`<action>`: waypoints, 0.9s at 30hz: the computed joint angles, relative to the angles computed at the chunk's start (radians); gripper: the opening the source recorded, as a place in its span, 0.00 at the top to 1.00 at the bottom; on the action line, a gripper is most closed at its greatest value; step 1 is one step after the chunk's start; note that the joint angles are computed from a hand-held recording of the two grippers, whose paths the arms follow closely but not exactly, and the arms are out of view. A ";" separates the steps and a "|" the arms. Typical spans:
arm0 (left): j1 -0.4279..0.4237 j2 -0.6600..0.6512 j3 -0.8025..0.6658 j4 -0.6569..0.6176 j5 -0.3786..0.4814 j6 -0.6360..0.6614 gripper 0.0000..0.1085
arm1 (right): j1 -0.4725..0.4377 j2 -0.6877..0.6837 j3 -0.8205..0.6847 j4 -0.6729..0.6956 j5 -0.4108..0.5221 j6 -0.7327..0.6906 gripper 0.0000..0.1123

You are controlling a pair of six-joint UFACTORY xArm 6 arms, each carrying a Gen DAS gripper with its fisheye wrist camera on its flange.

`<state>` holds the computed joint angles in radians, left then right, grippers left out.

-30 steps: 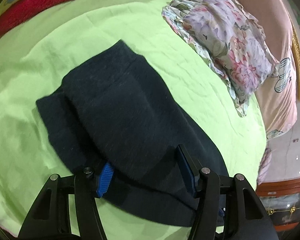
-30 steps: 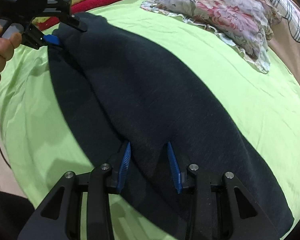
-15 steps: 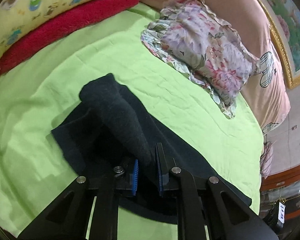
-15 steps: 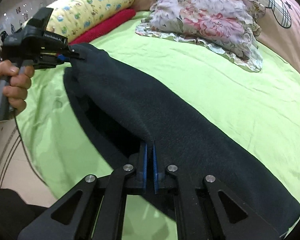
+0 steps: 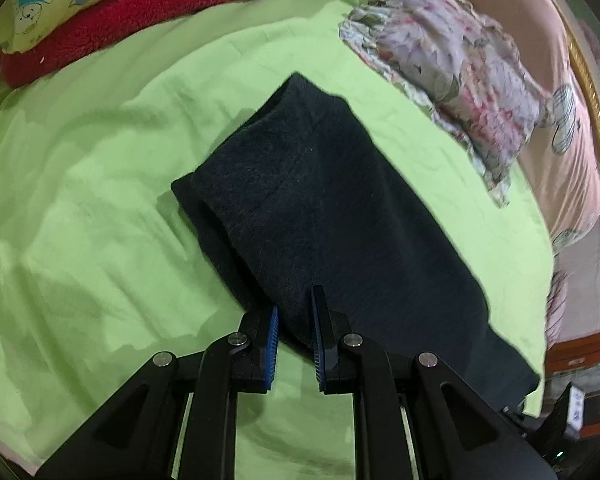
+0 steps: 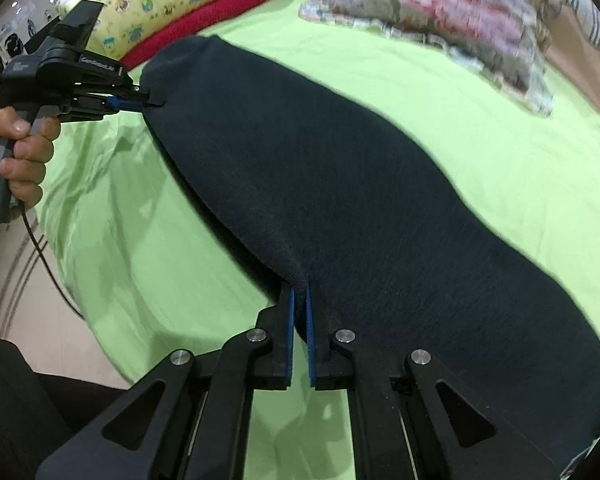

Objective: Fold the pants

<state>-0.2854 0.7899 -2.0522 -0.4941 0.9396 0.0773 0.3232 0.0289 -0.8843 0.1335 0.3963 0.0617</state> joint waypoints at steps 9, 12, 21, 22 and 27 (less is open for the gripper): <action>0.020 -0.024 0.012 -0.018 0.010 -0.027 0.71 | 0.004 -0.031 0.009 0.051 -0.003 0.012 0.79; 0.027 -0.019 -0.004 -0.026 0.012 -0.046 0.63 | -0.002 -0.039 0.008 0.087 -0.020 0.014 0.79; 0.029 0.026 -0.086 0.001 0.046 -0.106 0.51 | -0.060 -0.010 -0.062 0.193 -0.044 0.012 0.79; 0.027 0.028 -0.090 0.007 0.044 -0.115 0.50 | -0.067 -0.004 -0.071 0.209 -0.045 0.007 0.79; 0.028 0.034 -0.104 0.036 0.042 -0.151 0.43 | -0.107 0.039 -0.126 0.373 -0.048 -0.064 0.58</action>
